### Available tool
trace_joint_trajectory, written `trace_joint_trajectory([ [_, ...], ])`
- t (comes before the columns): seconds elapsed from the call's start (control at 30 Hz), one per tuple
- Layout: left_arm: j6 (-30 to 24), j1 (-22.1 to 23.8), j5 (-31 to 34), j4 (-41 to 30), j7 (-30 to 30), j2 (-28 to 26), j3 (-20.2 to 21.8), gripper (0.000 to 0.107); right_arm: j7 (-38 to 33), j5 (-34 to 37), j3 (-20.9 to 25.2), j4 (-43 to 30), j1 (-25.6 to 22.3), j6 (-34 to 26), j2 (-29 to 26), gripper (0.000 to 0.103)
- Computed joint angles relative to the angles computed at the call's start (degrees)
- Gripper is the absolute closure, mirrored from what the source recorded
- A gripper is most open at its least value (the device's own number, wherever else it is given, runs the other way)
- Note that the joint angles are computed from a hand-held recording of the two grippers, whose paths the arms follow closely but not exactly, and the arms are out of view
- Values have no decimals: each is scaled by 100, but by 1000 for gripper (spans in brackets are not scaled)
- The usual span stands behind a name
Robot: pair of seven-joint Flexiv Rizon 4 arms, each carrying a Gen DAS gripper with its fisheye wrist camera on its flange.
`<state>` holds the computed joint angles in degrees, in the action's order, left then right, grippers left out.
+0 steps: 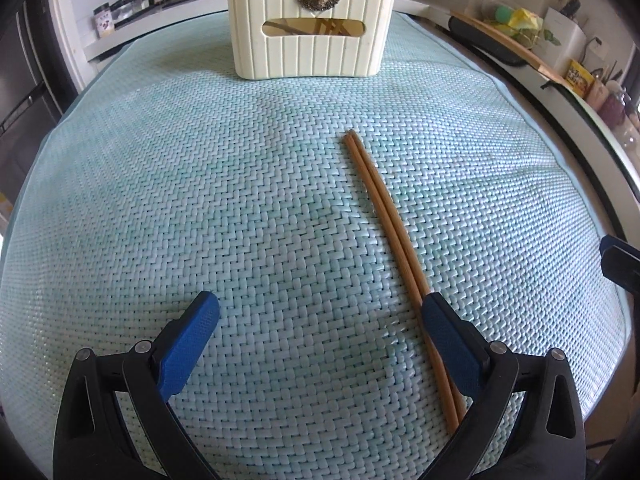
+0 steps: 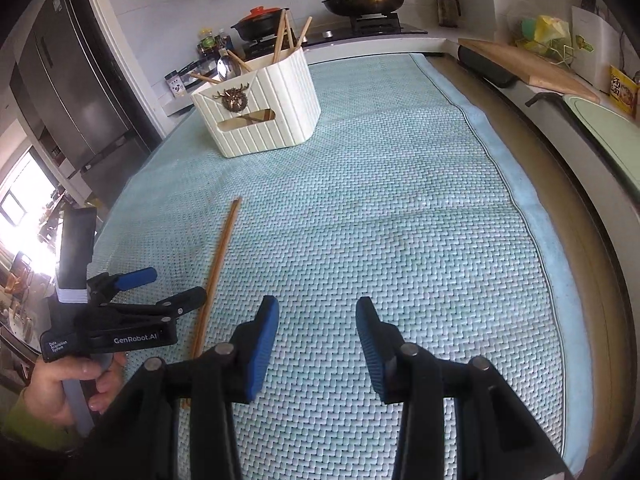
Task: Organize utensils
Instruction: 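Move both open tools back over the last two chopsticks on the towel, then close the left tool on one chopstick while the right tool grasps the other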
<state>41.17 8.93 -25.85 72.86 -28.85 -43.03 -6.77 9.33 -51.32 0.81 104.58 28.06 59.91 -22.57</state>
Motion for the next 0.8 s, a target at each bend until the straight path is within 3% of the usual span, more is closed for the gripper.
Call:
trace_joint_trajectory([
  [0.3, 207, -233, 303, -248, -256, -171, 108, 4, -73, 1, 7, -119, 49, -152, -62, 62],
  [0.47, -267, -176, 456, -899, -626, -457, 213, 4, -247, 51, 49, -161, 71, -330, -51, 62],
  [0.8, -845, 127, 671, -1840, -813, -926, 272, 5, -853, 548, 87, -421, 5, -17, -339, 62],
])
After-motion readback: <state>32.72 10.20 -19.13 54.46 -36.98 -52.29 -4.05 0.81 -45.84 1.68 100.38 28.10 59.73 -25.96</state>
